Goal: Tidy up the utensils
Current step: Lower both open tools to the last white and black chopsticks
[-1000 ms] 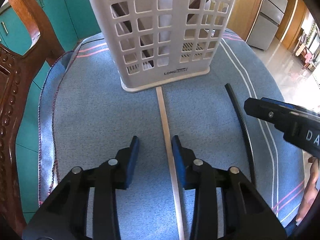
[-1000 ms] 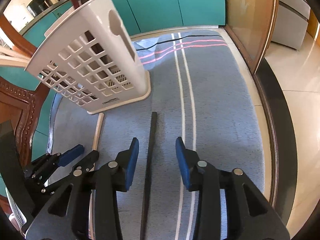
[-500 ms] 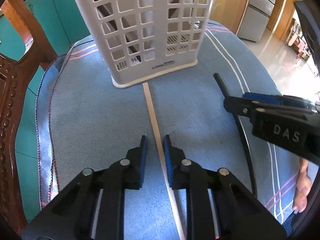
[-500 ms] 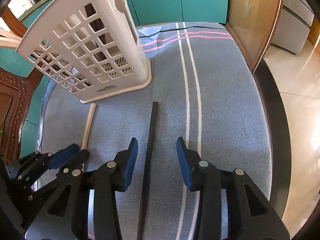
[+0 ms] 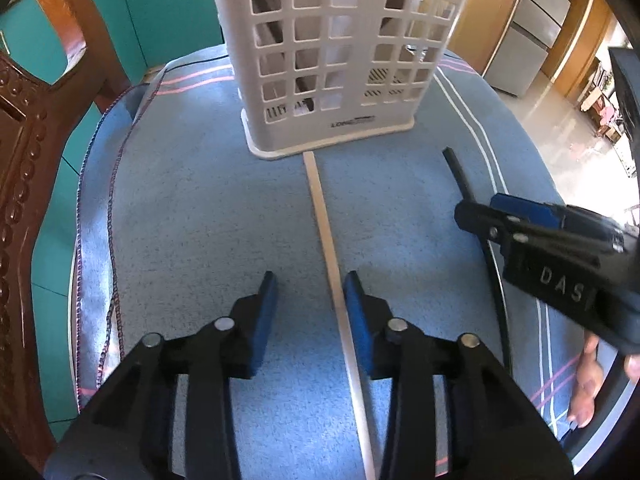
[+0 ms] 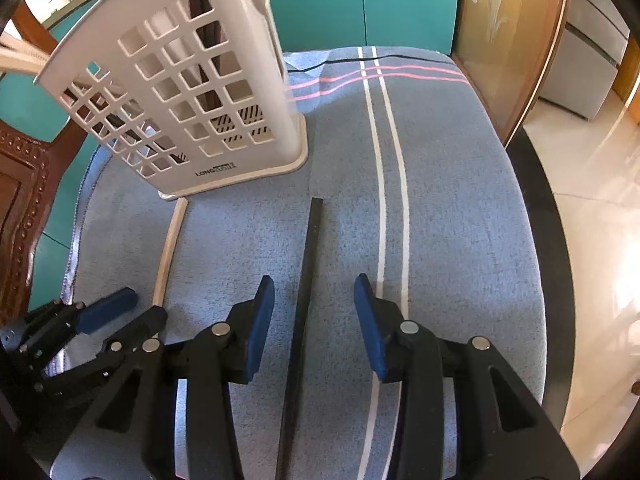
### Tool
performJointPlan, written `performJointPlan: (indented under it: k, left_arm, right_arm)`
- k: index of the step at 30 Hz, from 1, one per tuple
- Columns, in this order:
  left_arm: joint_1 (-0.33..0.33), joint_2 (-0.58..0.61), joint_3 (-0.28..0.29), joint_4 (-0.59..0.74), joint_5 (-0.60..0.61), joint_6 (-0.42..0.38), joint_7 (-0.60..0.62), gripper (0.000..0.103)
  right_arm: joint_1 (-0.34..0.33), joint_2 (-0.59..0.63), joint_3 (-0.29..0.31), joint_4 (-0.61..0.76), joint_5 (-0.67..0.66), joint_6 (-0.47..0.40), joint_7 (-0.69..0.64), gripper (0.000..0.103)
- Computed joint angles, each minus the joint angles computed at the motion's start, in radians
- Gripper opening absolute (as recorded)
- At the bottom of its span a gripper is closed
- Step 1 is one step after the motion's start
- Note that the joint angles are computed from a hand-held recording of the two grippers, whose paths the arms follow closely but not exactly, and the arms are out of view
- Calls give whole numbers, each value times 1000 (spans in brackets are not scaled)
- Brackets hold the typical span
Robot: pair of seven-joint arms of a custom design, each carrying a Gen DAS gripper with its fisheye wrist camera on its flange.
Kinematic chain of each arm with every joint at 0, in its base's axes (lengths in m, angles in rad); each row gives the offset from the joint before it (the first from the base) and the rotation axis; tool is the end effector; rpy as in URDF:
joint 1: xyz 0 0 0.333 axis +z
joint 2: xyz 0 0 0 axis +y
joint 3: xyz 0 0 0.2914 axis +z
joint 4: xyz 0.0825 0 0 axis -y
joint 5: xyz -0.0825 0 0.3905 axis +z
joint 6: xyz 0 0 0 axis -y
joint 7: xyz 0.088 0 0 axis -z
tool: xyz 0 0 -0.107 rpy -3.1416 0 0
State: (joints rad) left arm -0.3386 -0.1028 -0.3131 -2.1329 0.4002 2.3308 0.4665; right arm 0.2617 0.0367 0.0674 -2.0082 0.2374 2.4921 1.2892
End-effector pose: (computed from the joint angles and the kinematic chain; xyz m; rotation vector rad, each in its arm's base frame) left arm 0.4440 -0.3342 0.4546 -2.1611 1.7413 -0.4512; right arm 0.5719 0.1936 0.4578 -2.2741 1.4218 -0.2358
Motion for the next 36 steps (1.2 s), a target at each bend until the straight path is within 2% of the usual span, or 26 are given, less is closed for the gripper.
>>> performJointPlan:
  k: [5,9,11,17,20,25,29,36]
  left_arm:
    - [11,29,6,31,25,-15,-25,43]
    - [12,67,13,79,81,-69,-60,54]
    - [11,77,21,92,88,-74,-67,55]
    - [16,99,39,113,105,-63,-83,56]
    - [12,147,47,162,133,-71,-93,56]
    - [8,176,62,197,139,-75,-75,56]
    - [10,186,72,212,131,-72,-54,56]
    - [-6,166,64,189,149,-90,-94,56]
  right_arm:
    - [6,-8,3,-16,-30,20,14,42]
    - [7,-18,1,-30,-60,34,37,41]
    - [7,-21,0,-36,-61,40,31,41]
    - [6,-16,-1,-47,-83,76,17,41]
    - [9,-25,1,-73,-123,111,43,42]
    - [14,-13,2,-91,-203,164,72,51]
    - [12,4,1,-72,-195,160,66,53]
    - [11,32,2,-34,-208,152,70,53]
